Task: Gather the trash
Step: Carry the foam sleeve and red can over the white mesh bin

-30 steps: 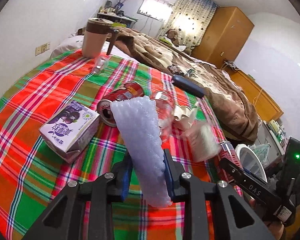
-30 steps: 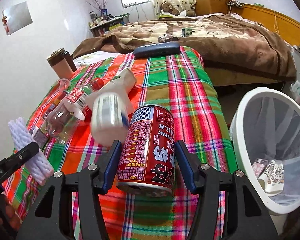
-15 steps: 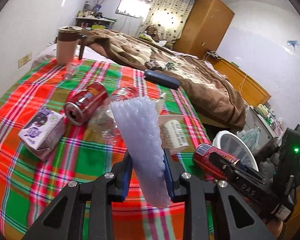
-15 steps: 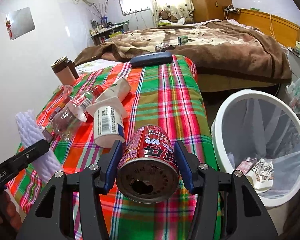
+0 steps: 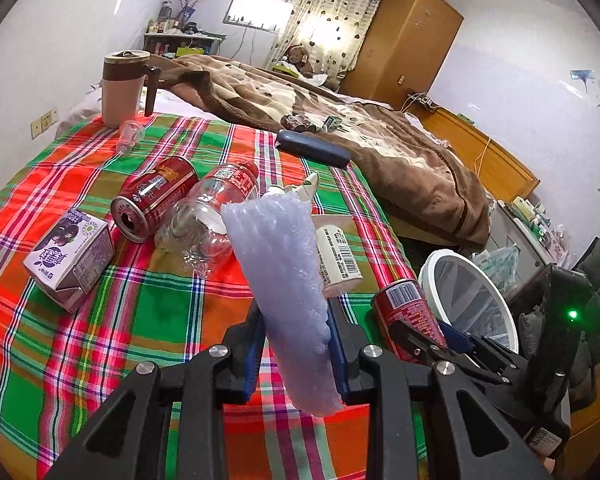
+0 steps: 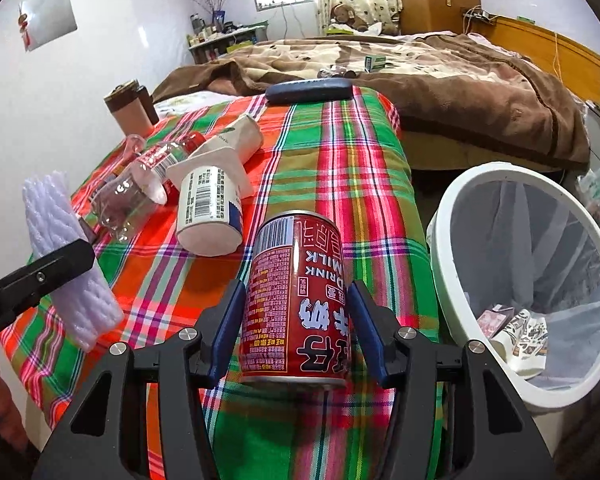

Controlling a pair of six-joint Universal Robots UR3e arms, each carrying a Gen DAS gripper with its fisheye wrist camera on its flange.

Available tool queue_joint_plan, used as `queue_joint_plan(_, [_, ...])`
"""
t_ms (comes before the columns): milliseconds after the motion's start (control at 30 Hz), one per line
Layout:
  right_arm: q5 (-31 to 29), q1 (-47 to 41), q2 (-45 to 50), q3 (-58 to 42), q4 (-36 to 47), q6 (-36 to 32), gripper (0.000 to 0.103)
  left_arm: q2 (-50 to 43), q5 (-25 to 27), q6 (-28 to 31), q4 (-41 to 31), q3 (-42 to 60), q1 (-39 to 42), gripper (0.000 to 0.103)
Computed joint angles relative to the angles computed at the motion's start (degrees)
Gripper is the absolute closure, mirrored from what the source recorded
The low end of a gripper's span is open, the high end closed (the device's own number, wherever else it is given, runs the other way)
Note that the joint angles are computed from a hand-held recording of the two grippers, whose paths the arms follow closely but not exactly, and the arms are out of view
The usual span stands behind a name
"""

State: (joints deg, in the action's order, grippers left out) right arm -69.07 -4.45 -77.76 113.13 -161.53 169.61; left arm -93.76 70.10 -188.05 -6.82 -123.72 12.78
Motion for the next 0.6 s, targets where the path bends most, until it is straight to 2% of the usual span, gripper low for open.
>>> queue_joint_plan(100, [-1.77,0.87,1.27,-1.82,2.69,-0.23,0.049,-0.28,0.30,0.00,-0.28,0.31,-0.45,0.074])
queue_joint_plan(200, [-2.10,0.58,0.57,0.46,-0.39,0.87,0.049,-0.34,0.55,0.29,-0.81,0.72,-1.02,0.074])
queue_joint_plan(600, [5.93,-7.15,-4.95,5.52,-0.42,0.04,0.049,-3.08,3.34,-0.11,-2.93,6.38,-6.66,0.074])
